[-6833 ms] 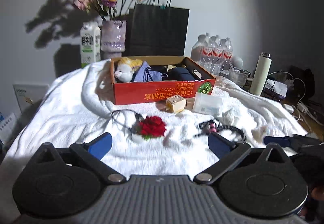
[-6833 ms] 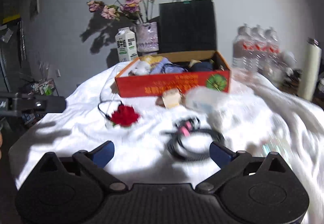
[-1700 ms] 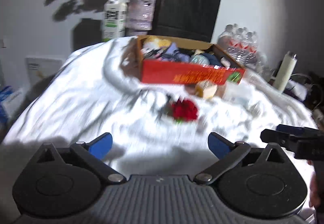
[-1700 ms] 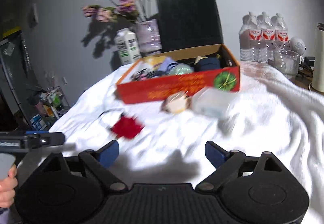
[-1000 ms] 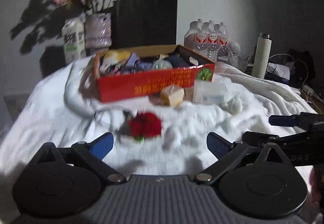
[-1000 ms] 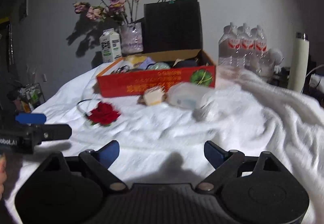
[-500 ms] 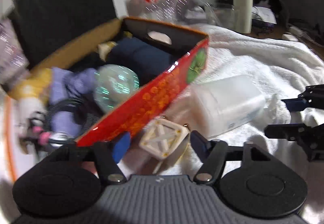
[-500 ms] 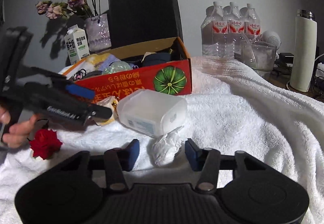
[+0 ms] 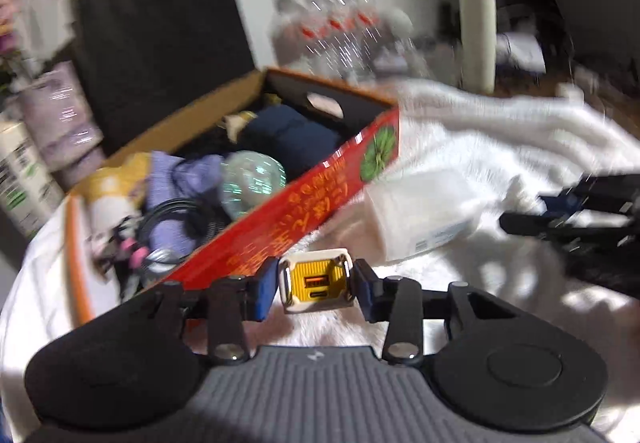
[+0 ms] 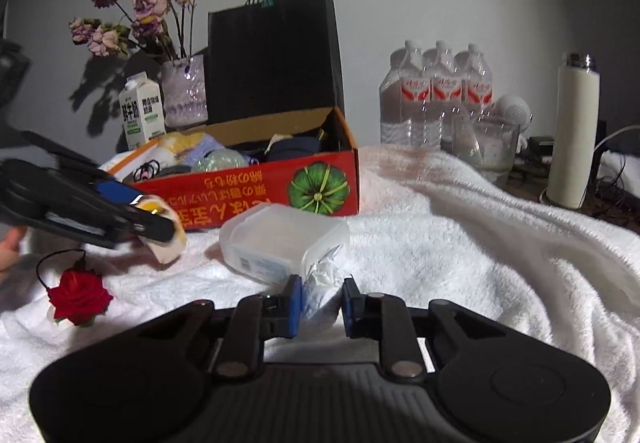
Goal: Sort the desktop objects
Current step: 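Grasp the white plug adapter with the left tool while the right tool grasps the white tissue, then carry the plug adapter and tissue into the red box and open both tools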
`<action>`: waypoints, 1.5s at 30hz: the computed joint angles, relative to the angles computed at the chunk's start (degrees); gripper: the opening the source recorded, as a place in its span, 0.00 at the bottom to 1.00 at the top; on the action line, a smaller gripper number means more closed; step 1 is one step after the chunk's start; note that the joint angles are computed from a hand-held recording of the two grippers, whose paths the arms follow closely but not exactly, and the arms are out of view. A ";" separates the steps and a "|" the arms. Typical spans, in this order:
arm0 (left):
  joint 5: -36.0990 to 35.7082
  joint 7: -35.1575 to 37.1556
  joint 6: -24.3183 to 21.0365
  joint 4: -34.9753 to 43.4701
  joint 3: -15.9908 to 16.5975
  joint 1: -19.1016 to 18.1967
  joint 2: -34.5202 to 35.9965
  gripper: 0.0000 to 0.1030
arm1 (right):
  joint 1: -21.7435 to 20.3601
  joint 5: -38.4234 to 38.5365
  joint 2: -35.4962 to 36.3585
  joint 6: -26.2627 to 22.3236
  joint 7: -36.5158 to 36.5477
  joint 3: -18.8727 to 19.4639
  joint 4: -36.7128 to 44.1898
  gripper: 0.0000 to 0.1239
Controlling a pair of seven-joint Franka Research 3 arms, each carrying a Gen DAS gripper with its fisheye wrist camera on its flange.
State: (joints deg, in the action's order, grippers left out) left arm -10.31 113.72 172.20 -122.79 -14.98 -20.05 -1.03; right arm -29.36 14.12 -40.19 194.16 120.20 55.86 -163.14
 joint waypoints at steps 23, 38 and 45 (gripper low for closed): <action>5.07 -42.37 6.19 -39.64 -8.82 4.15 -40.79 0.39 | 23.09 6.97 -27.44 -10.50 7.97 6.64 -7.69 0.15; 16.13 -39.67 5.49 -23.99 9.18 -5.41 -29.56 0.39 | 20.12 -6.55 -16.86 -1.90 5.42 -10.34 -4.68 0.15; 7.99 -26.95 -5.23 7.97 16.13 -11.36 -3.49 0.39 | 17.09 -11.05 10.81 0.96 -8.53 -26.13 14.46 0.15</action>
